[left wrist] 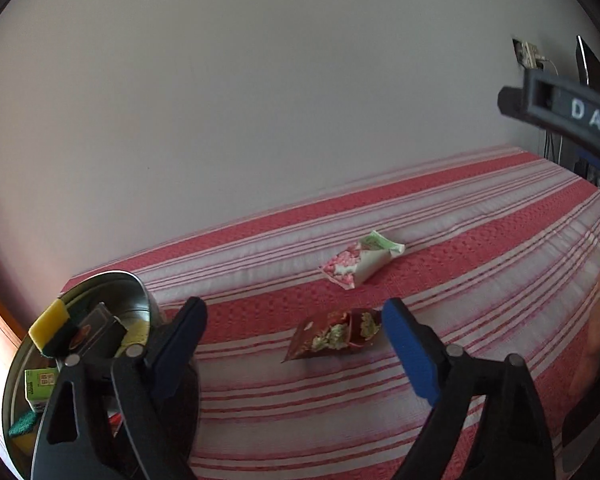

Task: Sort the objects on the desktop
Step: 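Withdraw both grippers from the tin toward the two remaining packets, then grasp the red snack packet with the left gripper while the right grasps the white candy wrapper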

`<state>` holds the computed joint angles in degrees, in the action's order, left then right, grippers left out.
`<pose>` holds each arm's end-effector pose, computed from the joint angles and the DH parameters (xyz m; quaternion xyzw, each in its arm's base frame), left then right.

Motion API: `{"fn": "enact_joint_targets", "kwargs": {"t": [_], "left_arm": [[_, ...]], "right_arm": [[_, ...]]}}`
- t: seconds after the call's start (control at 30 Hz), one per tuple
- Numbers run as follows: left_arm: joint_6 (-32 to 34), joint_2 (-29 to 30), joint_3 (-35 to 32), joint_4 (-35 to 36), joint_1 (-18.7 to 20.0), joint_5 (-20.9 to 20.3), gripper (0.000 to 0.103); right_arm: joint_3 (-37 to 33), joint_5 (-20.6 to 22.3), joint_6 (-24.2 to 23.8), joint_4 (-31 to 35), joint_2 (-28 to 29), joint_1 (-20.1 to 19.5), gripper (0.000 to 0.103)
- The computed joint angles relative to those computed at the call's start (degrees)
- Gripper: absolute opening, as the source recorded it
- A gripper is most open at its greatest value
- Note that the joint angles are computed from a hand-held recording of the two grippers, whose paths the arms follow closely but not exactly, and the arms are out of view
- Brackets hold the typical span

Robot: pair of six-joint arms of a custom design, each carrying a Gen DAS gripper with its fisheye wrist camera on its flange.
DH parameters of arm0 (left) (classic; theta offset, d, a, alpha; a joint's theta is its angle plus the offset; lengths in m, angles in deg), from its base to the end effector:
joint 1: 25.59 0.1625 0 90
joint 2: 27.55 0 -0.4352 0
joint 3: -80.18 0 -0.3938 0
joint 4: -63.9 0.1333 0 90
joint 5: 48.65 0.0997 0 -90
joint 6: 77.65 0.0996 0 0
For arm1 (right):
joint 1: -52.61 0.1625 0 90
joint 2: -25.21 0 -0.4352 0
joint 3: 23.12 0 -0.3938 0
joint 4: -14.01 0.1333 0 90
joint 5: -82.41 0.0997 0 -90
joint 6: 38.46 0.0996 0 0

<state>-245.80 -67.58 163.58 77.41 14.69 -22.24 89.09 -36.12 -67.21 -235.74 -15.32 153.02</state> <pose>-0.2835 -0.5319 0.0804 0.2880 0.7768 -0.3930 0.3991 0.1829 -0.5209 0.1682 0.0721 -0.7139 0.6368 0.2822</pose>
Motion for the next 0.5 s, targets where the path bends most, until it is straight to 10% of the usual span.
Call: {"fn": "enact_joint_targets", "kwargs": {"t": [0.17, 0.5], "left_arm": [[-14.3, 6.8, -10.6, 17.5, 2.8, 3.4, 0.085], [-21.0, 9.2, -17.2, 29.8, 6.5, 14.8, 0.058]], "right_arm": [[0.3, -0.4, 4.9, 2.8, -1.5, -1.0, 0.102], [-0.3, -1.4, 3.4, 3.7, -1.0, -0.8, 0.102]]}}
